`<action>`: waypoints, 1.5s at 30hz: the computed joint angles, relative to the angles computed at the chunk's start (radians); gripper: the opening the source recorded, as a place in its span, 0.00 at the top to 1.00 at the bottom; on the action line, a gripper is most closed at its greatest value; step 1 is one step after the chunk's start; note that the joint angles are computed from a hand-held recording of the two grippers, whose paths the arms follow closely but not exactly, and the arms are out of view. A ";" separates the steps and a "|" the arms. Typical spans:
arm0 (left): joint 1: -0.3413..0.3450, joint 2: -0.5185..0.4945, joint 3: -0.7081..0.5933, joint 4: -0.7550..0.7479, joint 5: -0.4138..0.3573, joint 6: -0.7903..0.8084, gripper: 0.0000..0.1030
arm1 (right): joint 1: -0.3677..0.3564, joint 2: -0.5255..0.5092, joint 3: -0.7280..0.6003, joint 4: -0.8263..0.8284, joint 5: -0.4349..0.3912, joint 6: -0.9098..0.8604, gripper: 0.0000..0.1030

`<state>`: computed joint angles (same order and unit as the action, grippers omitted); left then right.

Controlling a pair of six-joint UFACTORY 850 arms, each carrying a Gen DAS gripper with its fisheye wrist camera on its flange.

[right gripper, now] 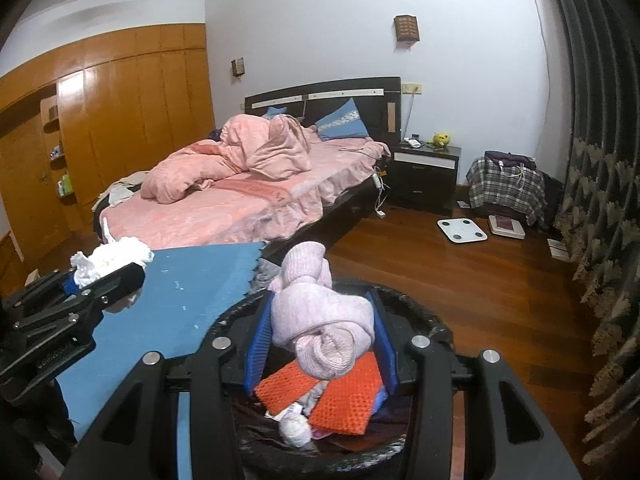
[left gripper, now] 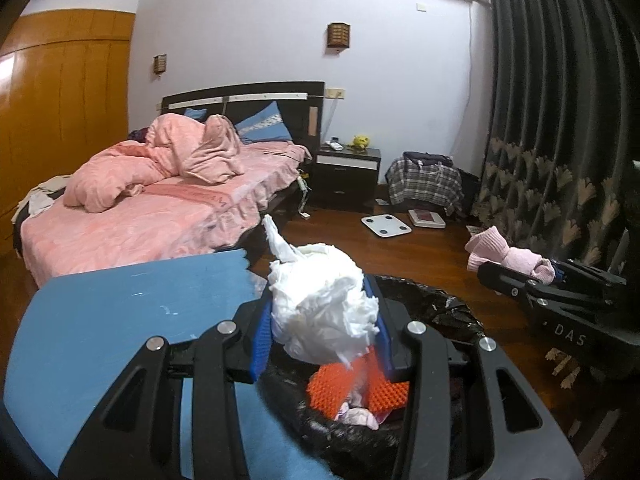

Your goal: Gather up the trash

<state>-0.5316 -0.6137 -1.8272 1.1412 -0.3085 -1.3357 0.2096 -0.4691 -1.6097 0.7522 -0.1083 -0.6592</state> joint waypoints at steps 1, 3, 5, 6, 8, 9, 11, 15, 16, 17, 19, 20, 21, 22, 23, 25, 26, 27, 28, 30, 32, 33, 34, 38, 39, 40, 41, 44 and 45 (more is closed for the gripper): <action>-0.001 -0.011 -0.014 -0.022 0.001 0.025 0.61 | -0.006 -0.006 -0.004 0.012 -0.002 -0.014 0.56; -0.001 -0.042 -0.055 -0.096 0.002 0.102 0.61 | -0.013 -0.012 -0.009 0.021 -0.007 -0.022 0.56; -0.001 -0.070 -0.090 -0.155 0.003 0.165 0.61 | -0.021 -0.023 -0.018 0.032 -0.013 -0.036 0.56; -0.001 -0.087 -0.112 -0.188 -0.002 0.201 0.61 | -0.024 -0.027 -0.022 0.030 -0.015 -0.035 0.56; -0.002 -0.115 -0.147 -0.236 -0.005 0.253 0.61 | -0.033 -0.043 -0.035 0.054 -0.023 -0.060 0.56; -0.001 -0.130 -0.166 -0.261 -0.008 0.280 0.61 | -0.033 -0.049 -0.042 0.041 -0.026 -0.043 0.55; 0.000 -0.166 -0.209 -0.306 -0.016 0.330 0.61 | -0.041 -0.065 -0.056 0.061 -0.038 -0.059 0.55; 0.003 -0.235 -0.304 -0.440 -0.044 0.459 0.61 | -0.050 -0.098 -0.087 0.061 -0.052 -0.063 0.55; 0.004 -0.251 -0.326 -0.472 -0.048 0.489 0.61 | -0.052 -0.105 -0.093 0.066 -0.053 -0.069 0.55; 0.006 -0.260 -0.339 -0.491 -0.052 0.507 0.61 | -0.054 -0.115 -0.102 0.060 -0.056 -0.064 0.55; 0.008 -0.285 -0.373 -0.519 -0.062 0.543 0.61 | -0.059 -0.136 -0.122 0.042 -0.063 -0.044 0.55; 0.010 -0.296 -0.387 -0.541 -0.065 0.565 0.61 | -0.061 -0.149 -0.135 0.015 -0.070 -0.015 0.55; 0.013 -0.308 -0.404 -0.568 -0.068 0.590 0.61 | -0.059 -0.153 -0.140 -0.013 -0.072 0.016 0.55; 0.015 -0.315 -0.414 -0.584 -0.070 0.605 0.61 | -0.061 -0.163 -0.150 -0.033 -0.076 0.037 0.55; 0.017 -0.321 -0.423 -0.603 -0.071 0.622 0.61 | -0.062 -0.169 -0.157 -0.035 -0.079 0.039 0.55; 0.023 -0.343 -0.455 -0.682 -0.076 0.702 0.60 | -0.064 -0.185 -0.173 -0.054 -0.089 0.054 0.55; 0.024 -0.349 -0.467 -0.713 -0.081 0.731 0.58 | -0.066 -0.189 -0.177 -0.049 -0.092 0.046 0.53; 0.026 -0.359 -0.481 -0.747 -0.085 0.764 0.52 | -0.067 -0.194 -0.184 -0.062 -0.094 0.054 0.50; 0.030 -0.360 -0.482 -0.775 -0.081 0.790 0.48 | -0.066 -0.196 -0.186 -0.116 -0.088 0.103 0.42; 0.035 -0.350 -0.462 -0.802 -0.061 0.810 0.32 | -0.065 -0.199 -0.191 -0.172 -0.086 0.159 0.37; 0.039 -0.332 -0.431 -0.789 -0.044 0.790 0.28 | -0.066 -0.191 -0.182 -0.220 -0.075 0.209 0.28; 0.041 -0.328 -0.426 -0.797 -0.039 0.795 0.26 | -0.066 -0.191 -0.184 -0.250 -0.073 0.241 0.26; 0.043 -0.318 -0.413 -0.796 -0.031 0.790 0.24 | -0.065 -0.186 -0.177 -0.269 -0.066 0.262 0.20; 0.048 -0.254 -0.324 -0.670 -0.003 0.664 0.15 | -0.062 -0.156 -0.143 -0.346 -0.043 0.343 0.06; 0.049 -0.242 -0.308 -0.655 -0.002 0.646 0.12 | -0.063 -0.151 -0.138 -0.341 -0.045 0.338 0.06; 0.049 -0.223 -0.284 -0.616 -0.002 0.601 0.12 | -0.061 -0.142 -0.131 -0.349 -0.051 0.348 0.06; 0.050 -0.208 -0.263 -0.589 -0.001 0.569 0.12 | -0.058 -0.134 -0.124 -0.369 -0.055 0.373 0.06; 0.050 -0.157 -0.203 -0.500 -0.011 0.471 0.10 | -0.053 -0.123 -0.122 -0.372 -0.069 0.388 0.06; 0.049 -0.137 -0.178 -0.458 -0.011 0.427 0.10 | -0.051 -0.115 -0.117 -0.357 -0.073 0.374 0.06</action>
